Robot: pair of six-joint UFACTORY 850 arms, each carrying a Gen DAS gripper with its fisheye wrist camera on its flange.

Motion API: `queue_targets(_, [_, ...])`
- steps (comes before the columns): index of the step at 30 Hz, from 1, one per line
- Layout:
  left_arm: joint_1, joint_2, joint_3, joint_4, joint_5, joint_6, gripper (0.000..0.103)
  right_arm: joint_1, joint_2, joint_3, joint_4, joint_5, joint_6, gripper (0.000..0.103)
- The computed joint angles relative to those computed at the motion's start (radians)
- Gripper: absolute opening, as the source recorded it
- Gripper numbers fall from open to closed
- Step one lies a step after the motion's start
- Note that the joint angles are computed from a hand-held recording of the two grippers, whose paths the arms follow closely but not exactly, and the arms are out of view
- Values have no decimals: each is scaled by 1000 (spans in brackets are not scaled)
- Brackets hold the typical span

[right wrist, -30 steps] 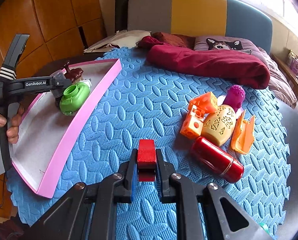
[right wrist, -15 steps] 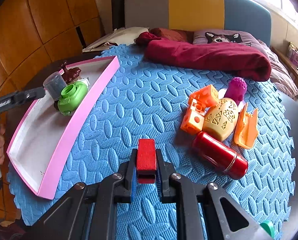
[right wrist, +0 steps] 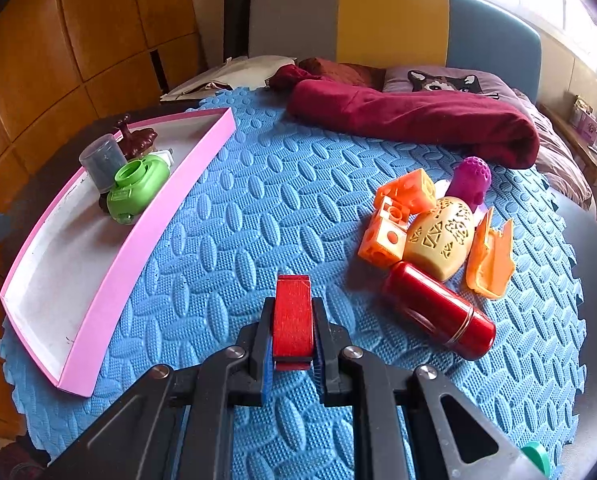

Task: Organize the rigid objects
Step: 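Carry the red block into the tray with the right gripper and release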

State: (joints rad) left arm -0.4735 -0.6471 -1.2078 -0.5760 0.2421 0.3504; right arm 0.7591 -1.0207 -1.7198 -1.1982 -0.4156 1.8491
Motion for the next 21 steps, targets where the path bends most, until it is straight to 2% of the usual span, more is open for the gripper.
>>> queue_targets(13, [40,31,74,154,21,-192,73,6,8,25,-56,-12,148,14])
queue_targets(21, [62,42,107,243,42,-288,73,17,-8,-24,92,-57,34,14])
